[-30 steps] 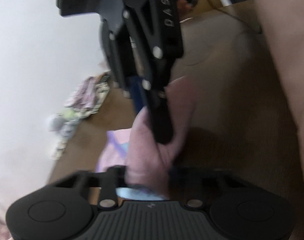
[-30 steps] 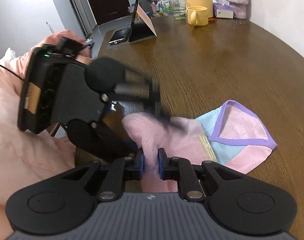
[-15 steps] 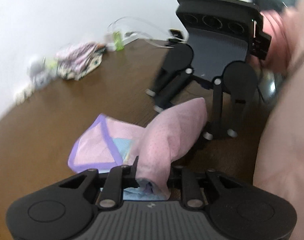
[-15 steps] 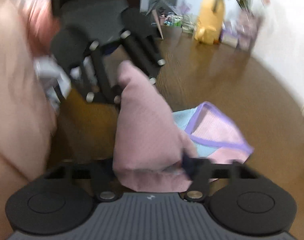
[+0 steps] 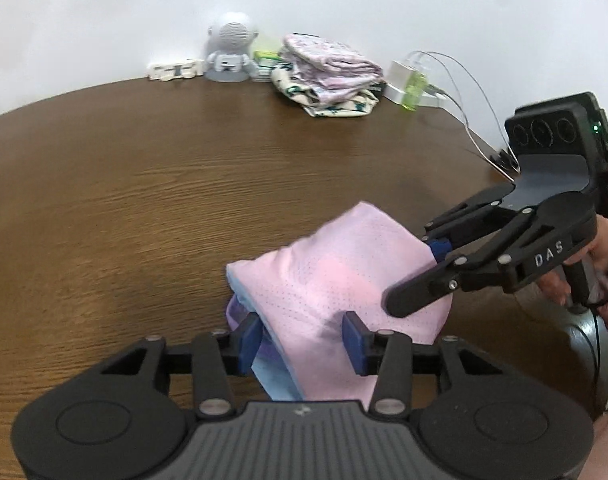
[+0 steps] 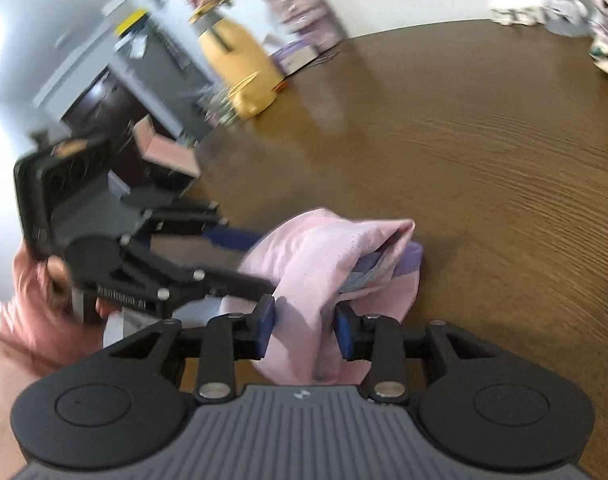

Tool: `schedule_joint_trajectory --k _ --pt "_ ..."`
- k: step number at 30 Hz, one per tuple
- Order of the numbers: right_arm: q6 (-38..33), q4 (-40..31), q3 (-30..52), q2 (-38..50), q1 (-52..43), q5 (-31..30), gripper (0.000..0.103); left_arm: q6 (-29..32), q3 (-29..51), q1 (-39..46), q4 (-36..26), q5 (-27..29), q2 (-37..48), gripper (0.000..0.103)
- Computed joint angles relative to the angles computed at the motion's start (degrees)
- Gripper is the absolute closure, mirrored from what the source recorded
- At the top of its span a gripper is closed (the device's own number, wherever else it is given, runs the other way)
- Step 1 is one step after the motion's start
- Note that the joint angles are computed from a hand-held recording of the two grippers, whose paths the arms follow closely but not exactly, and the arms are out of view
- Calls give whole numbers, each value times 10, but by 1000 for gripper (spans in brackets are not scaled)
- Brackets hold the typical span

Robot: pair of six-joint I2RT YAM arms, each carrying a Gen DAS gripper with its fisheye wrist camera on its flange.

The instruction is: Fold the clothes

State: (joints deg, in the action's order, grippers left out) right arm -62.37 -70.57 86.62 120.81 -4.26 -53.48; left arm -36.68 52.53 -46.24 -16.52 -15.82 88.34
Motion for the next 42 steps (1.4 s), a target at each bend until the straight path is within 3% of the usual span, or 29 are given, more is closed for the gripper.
schedule_joint_trajectory --k 10,12,16,19,21,22,24,26,28,31,35,38,42 --pt "78 86 -35 25 6 -32 69 -83 -9 -72 -17 -121 9 66" --pt "95 117 -58 8 6 -38 54 -87 -1 -88 -26 -151 11 64" --pt "116 141 -75 -13 -4 -73 46 -93 5 -102 -22 -180 15 62" --pt "183 209 -100 -35 0 -70 44 -124 12 -120 -46 -209 17 60" --pt "216 247 -117 -47 0 -60 36 -147 14 -136 -64 -232 14 47" --pt "220 256 -126 -53 -4 -62 34 -161 12 -148 -74 -247 8 34" --pt "234 293 -163 -84 -12 -62 18 -200 15 -177 -109 -290 2 16" --pt "244 328 -203 -121 -21 -59 4 -252 25 -210 -155 -335 6 9" --pt "231 342 -238 -160 -33 -55 0 -305 35 -231 -193 -356 10 3" --pt "215 356 -286 -214 -48 -51 0 -391 44 -253 -226 -365 20 1" --pt "260 437 -374 -297 -52 -15 0 -492 44 -276 -243 -369 26 1" --pt "282 474 -426 -341 -55 9 0 -526 26 -290 -228 -369 17 1" --pt "275 467 -458 -371 -60 23 0 -567 26 -311 -248 -367 20 1"
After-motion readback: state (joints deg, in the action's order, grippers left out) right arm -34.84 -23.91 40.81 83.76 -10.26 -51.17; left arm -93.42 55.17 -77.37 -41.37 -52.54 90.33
